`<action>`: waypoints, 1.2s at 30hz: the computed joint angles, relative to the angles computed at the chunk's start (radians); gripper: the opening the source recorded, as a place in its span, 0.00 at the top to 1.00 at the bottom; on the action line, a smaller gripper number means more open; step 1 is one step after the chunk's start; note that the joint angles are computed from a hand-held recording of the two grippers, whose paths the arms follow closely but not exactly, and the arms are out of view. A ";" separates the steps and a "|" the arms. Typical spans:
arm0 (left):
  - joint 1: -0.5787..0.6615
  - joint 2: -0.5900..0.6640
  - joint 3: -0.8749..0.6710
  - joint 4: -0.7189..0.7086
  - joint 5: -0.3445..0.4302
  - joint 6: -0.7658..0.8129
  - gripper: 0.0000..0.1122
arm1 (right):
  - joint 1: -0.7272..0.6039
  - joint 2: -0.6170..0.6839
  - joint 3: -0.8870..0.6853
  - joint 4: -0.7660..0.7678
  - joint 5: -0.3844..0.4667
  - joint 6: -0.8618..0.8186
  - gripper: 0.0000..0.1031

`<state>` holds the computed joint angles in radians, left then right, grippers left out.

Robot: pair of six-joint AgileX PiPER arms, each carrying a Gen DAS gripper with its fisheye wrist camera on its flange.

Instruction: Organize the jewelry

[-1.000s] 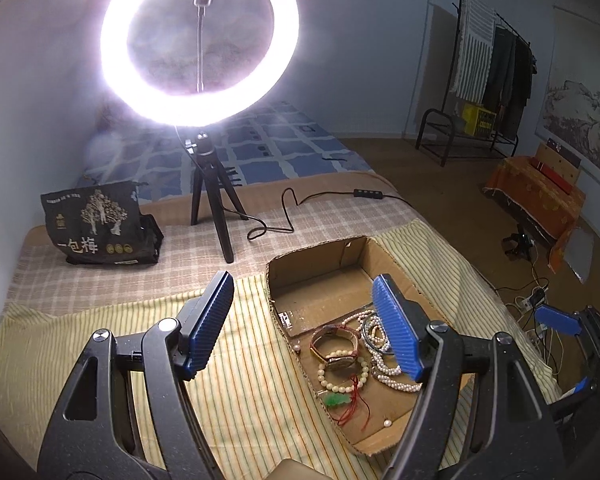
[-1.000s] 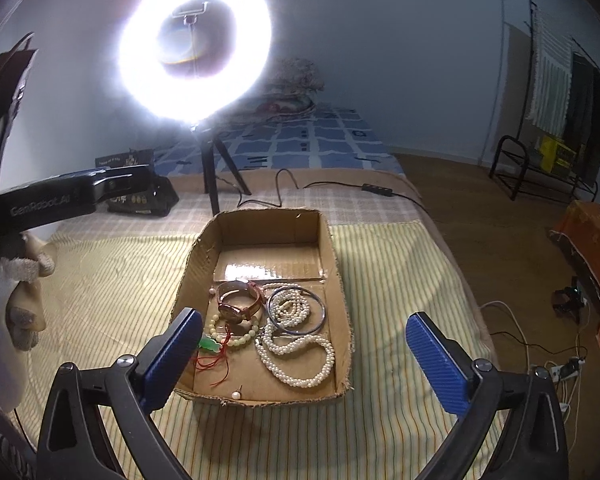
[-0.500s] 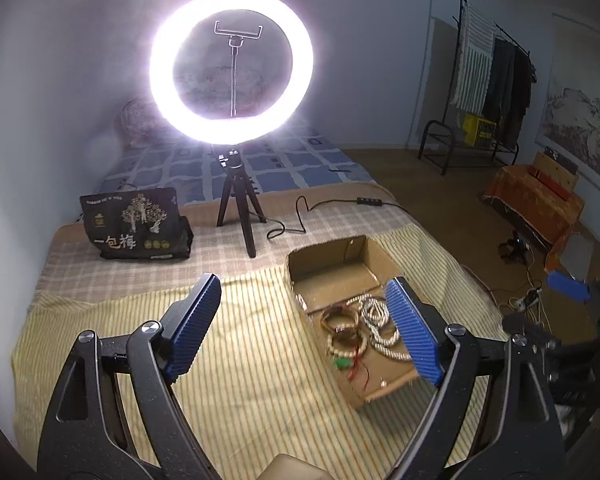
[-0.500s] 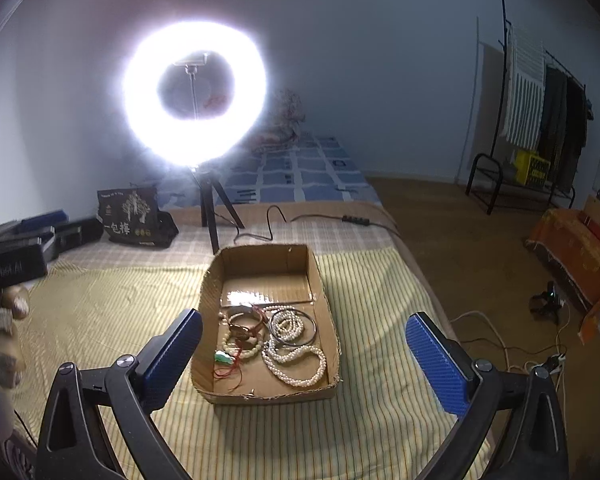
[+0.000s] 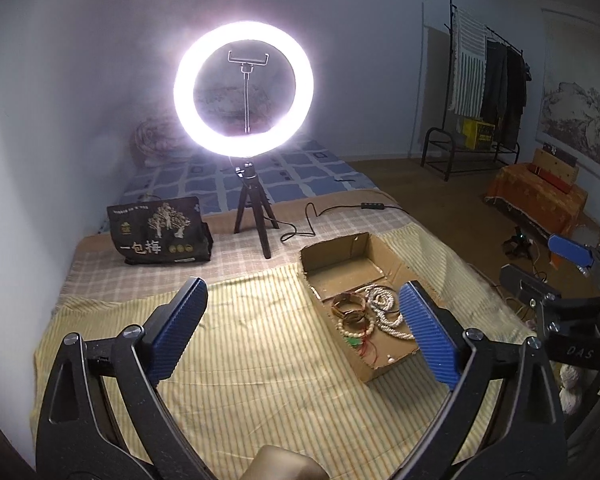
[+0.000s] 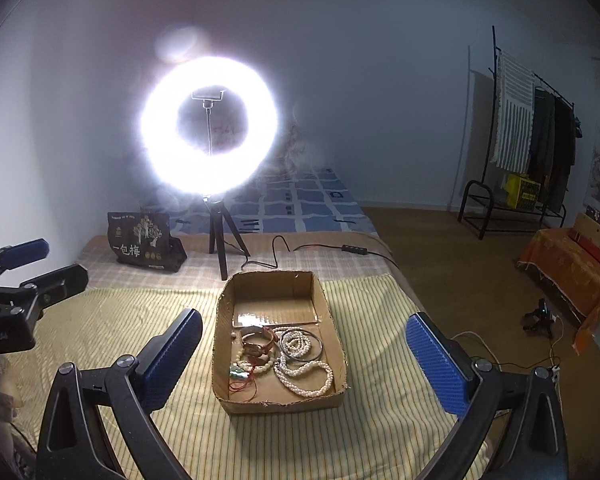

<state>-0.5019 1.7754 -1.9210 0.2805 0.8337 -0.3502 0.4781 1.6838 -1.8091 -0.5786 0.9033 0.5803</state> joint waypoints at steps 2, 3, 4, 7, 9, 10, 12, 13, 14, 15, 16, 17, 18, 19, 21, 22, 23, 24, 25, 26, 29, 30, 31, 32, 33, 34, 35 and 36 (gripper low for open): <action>-0.002 0.000 0.008 0.004 0.004 0.007 0.12 | 0.001 -0.004 0.022 -0.010 -0.010 0.007 0.00; 0.000 0.001 0.007 -0.001 0.010 0.015 0.12 | -0.003 -0.003 0.024 -0.002 -0.011 0.002 0.00; 0.000 0.004 0.005 -0.002 0.016 0.019 0.12 | -0.004 -0.006 0.030 0.003 -0.013 0.001 0.00; -0.009 0.014 -0.007 0.028 0.041 0.003 0.12 | -0.012 -0.011 0.043 0.006 -0.029 0.019 0.00; -0.013 0.011 0.000 0.050 0.044 -0.012 0.12 | -0.012 -0.014 0.048 0.002 -0.036 0.030 0.00; -0.014 0.011 0.002 0.056 0.044 -0.016 0.12 | -0.009 -0.014 0.050 -0.007 -0.038 0.038 0.00; -0.011 0.005 0.010 0.050 0.040 -0.014 0.12 | -0.006 -0.014 0.053 -0.018 -0.043 0.048 0.00; -0.010 0.004 0.011 0.046 0.039 -0.013 0.12 | -0.003 -0.014 0.053 -0.018 -0.044 0.049 0.00; -0.010 0.005 0.011 0.047 0.039 -0.013 0.12 | -0.004 -0.015 0.054 -0.016 -0.044 0.047 0.00; -0.010 0.004 0.012 0.048 0.039 -0.012 0.12 | -0.004 -0.016 0.057 -0.015 -0.046 0.048 0.00; -0.013 0.007 0.009 0.056 0.042 -0.016 0.12 | -0.003 -0.016 0.060 -0.018 -0.049 0.051 0.00; -0.014 0.008 0.005 0.065 0.049 -0.021 0.11 | -0.003 -0.016 0.060 -0.020 -0.049 0.051 0.00; -0.014 0.008 0.004 0.068 0.054 -0.023 0.10 | -0.001 -0.016 0.061 -0.026 -0.048 0.053 0.00; -0.016 0.010 0.001 0.072 0.059 -0.027 0.09 | -0.001 -0.017 0.064 -0.031 -0.050 0.058 0.00; -0.014 0.009 0.002 0.067 0.053 -0.024 0.09 | 0.003 -0.022 0.074 -0.047 -0.053 0.073 0.00; -0.015 0.008 0.005 0.070 0.049 -0.027 0.09 | 0.004 -0.024 0.080 -0.057 -0.057 0.084 0.00; -0.015 0.008 0.005 0.071 0.048 -0.029 0.09 | 0.004 -0.024 0.080 -0.058 -0.058 0.087 0.00; -0.016 0.007 0.006 0.071 0.047 -0.030 0.09 | 0.002 -0.024 0.082 -0.057 -0.061 0.090 0.00; -0.017 0.007 0.006 0.071 0.047 -0.030 0.09 | 0.001 -0.024 0.083 -0.054 -0.061 0.093 0.00; -0.017 0.007 0.007 0.071 0.047 -0.030 0.09 | -0.001 -0.023 0.080 -0.049 -0.060 0.090 0.00; -0.017 0.007 0.006 0.071 0.049 -0.027 0.09 | -0.002 -0.020 0.078 -0.043 -0.060 0.080 0.00; -0.019 0.005 0.008 0.074 0.049 -0.029 0.09 | -0.001 -0.020 0.079 -0.047 -0.059 0.079 0.00; -0.019 0.005 0.008 0.075 0.049 -0.031 0.09 | 0.001 -0.020 0.080 -0.051 -0.059 0.080 0.00; -0.019 0.005 0.008 0.075 0.049 -0.031 0.09 | 0.002 -0.019 0.080 -0.053 -0.059 0.080 0.00; -0.019 0.005 0.008 0.072 0.049 -0.029 0.09 | 0.003 -0.018 0.081 -0.054 -0.059 0.079 0.00; -0.019 0.005 0.007 0.071 0.048 -0.030 0.09 | 0.002 -0.017 0.081 -0.052 -0.059 0.077 0.00; -0.019 0.005 0.008 0.070 0.048 -0.030 0.09 | 0.004 -0.017 0.082 -0.054 -0.057 0.078 0.00; -0.018 0.005 0.007 0.070 0.048 -0.029 0.09 | 0.004 -0.017 0.082 -0.054 -0.057 0.077 0.00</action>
